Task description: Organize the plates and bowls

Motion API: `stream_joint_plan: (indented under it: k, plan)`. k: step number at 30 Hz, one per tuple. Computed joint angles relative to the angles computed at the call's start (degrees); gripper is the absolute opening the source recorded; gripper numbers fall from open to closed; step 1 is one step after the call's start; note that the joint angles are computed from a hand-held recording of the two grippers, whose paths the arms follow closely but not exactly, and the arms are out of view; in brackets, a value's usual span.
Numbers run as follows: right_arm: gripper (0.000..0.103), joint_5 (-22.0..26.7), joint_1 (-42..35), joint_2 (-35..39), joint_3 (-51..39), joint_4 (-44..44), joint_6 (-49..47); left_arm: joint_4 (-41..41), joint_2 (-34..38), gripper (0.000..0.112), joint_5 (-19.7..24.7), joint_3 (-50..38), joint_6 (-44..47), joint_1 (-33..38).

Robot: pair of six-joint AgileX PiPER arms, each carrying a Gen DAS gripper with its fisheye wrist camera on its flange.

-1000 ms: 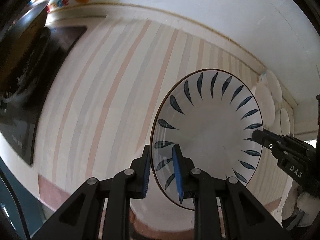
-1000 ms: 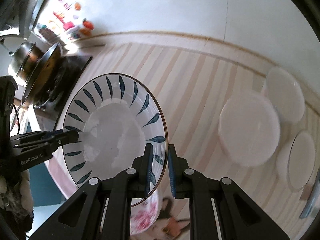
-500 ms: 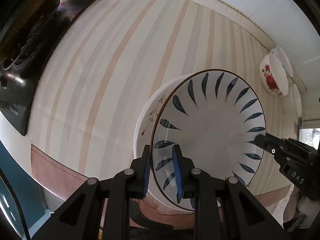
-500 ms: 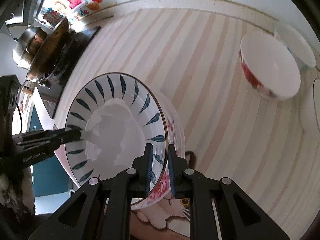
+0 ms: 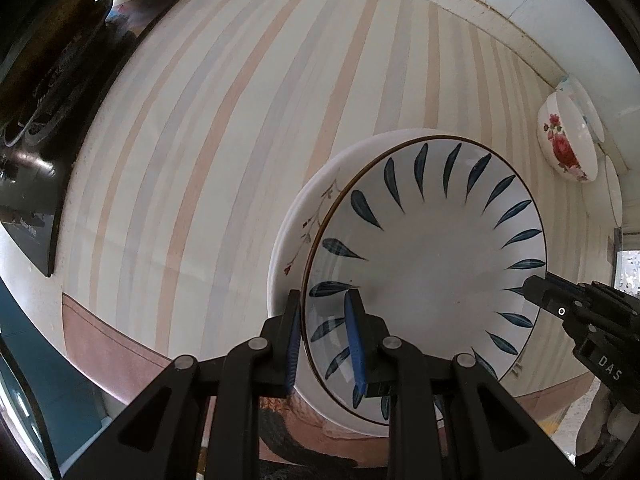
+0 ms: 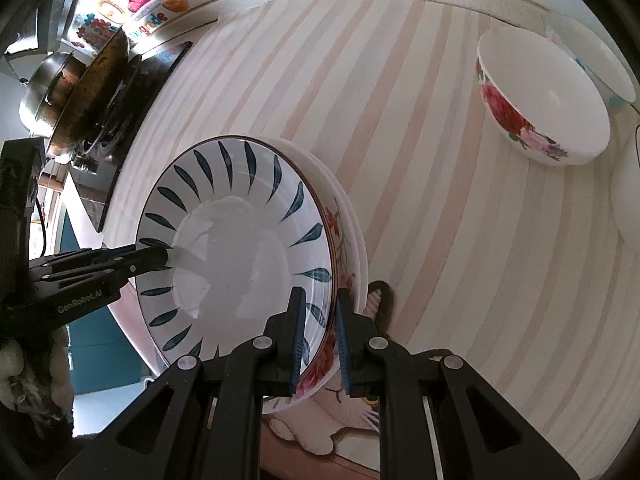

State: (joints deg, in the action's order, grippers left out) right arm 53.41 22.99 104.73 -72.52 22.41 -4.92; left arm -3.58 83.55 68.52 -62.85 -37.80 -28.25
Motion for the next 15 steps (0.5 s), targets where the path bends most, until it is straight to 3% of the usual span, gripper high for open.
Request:
stream_joint_plan:
  k: [15]
  plan:
    - [0.017, 3.5, -5.0, 2.3, -1.2, 6.9, -4.4, -2.7, 0.0, 0.019, -1.2, 1.1, -0.2, 1.9]
